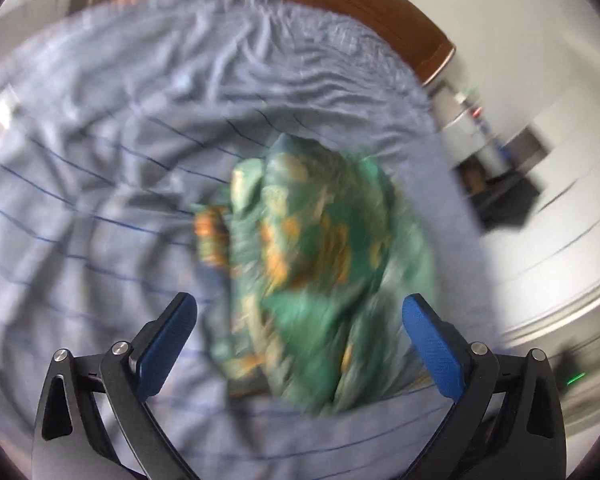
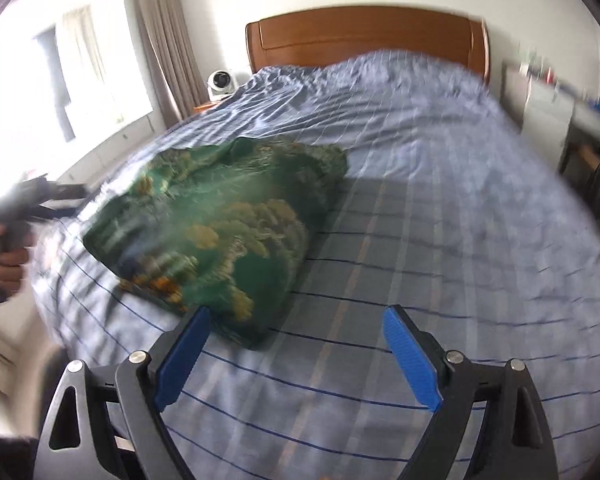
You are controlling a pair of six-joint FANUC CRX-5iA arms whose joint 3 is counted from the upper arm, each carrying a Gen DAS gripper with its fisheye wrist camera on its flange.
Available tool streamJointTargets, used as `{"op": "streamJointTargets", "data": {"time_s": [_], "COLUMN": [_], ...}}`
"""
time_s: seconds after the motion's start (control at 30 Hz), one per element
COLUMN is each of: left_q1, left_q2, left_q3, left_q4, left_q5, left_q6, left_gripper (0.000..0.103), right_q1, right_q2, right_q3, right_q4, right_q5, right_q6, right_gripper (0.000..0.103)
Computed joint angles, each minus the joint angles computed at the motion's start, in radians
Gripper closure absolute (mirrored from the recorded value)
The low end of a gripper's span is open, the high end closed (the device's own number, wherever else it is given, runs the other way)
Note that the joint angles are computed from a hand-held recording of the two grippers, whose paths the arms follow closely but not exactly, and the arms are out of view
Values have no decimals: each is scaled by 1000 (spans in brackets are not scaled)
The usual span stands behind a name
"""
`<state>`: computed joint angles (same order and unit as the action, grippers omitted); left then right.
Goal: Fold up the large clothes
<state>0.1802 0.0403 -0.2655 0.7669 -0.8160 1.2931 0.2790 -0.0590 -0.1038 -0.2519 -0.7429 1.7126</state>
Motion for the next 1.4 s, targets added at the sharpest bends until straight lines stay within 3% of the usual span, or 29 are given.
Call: {"op": "streamJointTargets", "data": {"time_s": [0.07, 0.13, 0.2, 0.37, 0.5, 0.63, 0.7, 0.73, 0.77, 0.87, 0.9, 1.03, 1.2, 1.3, 1.37, 1.4], "left_q1": [-2, -8, -11, -12, -23, -44, -47, -49, -53, -61, -65, -89, -119, -138, -117, -110], "left_q2": [78, 141, 183, 212, 274, 356, 368, 367, 351, 313, 306, 295, 405, 494, 514, 552], "left_q3": [23, 76, 72, -66, -45, 29, 57, 73, 80, 98, 104, 166, 379, 481, 485, 532], "left_q4": [46, -39, -30, 295, 393, 406, 368, 334, 293, 239, 239, 256, 207, 178, 132, 71], "left_q5": [7, -13, -21, 2, -40, -65, -65, -61, -44, -31, -30, 15, 43, 57, 29, -6], "left_q6": [-22, 51, 44, -190, -297, -297, -259, -237, -221, -213, -217, -242, -193, -144, -124, -56], "left_gripper": [1, 1, 1, 0, 0, 0, 0, 6, 18, 34, 34, 35, 33, 21, 7, 7], "right_q1": [-65, -117, -165, -233, -260, -275, -254, -232, -211, -167, -159, -168, -199, -215, -225, -237], "right_q2": [70, 152, 256, 435, 587, 732, 766, 757, 739, 661, 632, 586, 687, 782, 855, 903], "right_q3": [106, 206, 317, 483, 614, 760, 810, 812, 801, 738, 718, 724, 937, 1081, 1166, 1226], "right_q4": [-168, -283, -373, -519, -648, -764, -748, -704, -662, -585, -582, -627, -651, -640, -629, -621], "right_q5": [-87, -169, -261, -377, -460, -570, -571, -549, -523, -450, -430, -396, -428, -463, -504, -548], "right_q6": [80, 102, 95, 100, 117, 87, 71, 84, 108, 205, 244, 320, 305, 246, 182, 129], "right_gripper": [13, 13, 13, 13, 13, 12, 12, 14, 21, 35, 36, 37, 37, 37, 28, 23]}}
